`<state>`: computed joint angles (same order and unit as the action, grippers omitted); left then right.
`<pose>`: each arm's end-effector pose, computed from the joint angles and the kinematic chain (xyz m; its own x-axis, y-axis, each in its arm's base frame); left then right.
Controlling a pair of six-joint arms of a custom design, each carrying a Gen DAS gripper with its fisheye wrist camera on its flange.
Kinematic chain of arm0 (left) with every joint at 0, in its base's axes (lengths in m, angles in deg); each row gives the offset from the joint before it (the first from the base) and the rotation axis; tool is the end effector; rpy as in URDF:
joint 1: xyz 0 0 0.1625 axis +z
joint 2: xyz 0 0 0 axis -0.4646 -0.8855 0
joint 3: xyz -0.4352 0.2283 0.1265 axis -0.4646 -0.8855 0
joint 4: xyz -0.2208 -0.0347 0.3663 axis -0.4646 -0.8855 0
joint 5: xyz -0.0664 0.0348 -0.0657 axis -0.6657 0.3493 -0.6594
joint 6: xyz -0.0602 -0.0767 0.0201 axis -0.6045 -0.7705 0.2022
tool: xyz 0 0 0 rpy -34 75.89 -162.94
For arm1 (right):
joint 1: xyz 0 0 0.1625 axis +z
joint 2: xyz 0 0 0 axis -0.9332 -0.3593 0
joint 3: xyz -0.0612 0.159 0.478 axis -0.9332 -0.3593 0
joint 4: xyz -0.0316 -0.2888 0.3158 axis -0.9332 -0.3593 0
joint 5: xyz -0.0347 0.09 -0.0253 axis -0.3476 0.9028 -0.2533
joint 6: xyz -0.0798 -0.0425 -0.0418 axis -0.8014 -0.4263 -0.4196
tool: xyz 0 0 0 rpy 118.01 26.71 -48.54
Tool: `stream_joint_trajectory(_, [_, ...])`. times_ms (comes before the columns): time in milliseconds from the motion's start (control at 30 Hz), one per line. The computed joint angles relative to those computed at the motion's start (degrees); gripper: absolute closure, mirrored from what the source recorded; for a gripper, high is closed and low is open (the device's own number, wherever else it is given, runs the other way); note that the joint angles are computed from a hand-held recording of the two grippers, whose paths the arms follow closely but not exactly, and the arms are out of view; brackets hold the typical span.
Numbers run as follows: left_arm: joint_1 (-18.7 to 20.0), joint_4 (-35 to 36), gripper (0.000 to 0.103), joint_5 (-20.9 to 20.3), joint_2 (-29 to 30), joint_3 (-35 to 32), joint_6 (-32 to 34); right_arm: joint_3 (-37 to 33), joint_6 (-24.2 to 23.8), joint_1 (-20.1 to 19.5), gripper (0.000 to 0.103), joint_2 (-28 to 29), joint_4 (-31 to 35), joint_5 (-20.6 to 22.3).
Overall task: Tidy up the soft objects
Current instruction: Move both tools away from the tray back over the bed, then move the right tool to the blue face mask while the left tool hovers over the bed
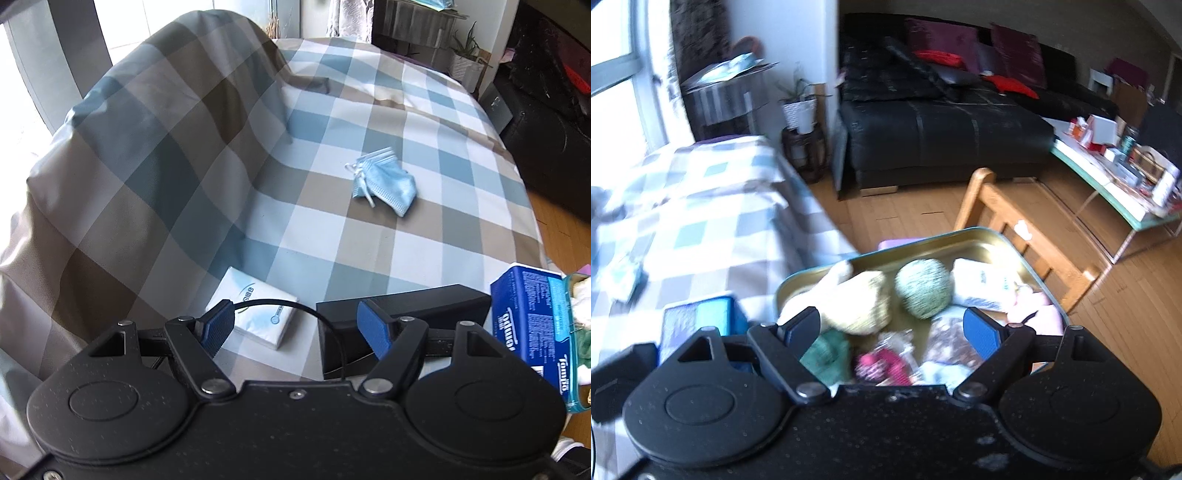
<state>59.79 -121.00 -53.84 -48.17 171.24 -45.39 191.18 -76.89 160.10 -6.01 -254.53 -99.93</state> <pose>-0.2881 -0.4305 0.1496 -0.6259 -0.4654 -0.6258 0.0656 0.7681 -0.6369 0.0848 -0.4701 0.3525 -0.6850 0.0730 0.7249 -0.4548 0.7344 -0.5037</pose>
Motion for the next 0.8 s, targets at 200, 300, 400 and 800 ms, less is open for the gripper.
stream_joint_trajectory(200, [1.50, -1.64, 0.034, -0.36, -0.20, 0.65, 0.94, 3.18, -1.80, 1.24, 0.019, -0.18, -0.62, 2.58])
stream_joint_trajectory(300, [2.24, -2.67, 0.034, -0.21, -0.07, 0.70, 1.57, 4.32, -2.78, 1.63, 0.019, -0.36, -0.83, 3.77])
stream_joint_trajectory(400, [3.13, -4.27, 0.034, 0.15, 0.07, 0.53, 2.71, 5.01, -3.67, 2.23, 0.019, -0.06, -1.46, 4.29])
stream_joint_trajectory(800, [6.80, -6.17, 0.034, 3.87, 1.54, -3.38, 9.85, 5.51, -4.98, 3.22, 0.019, 1.45, -2.57, 4.22])
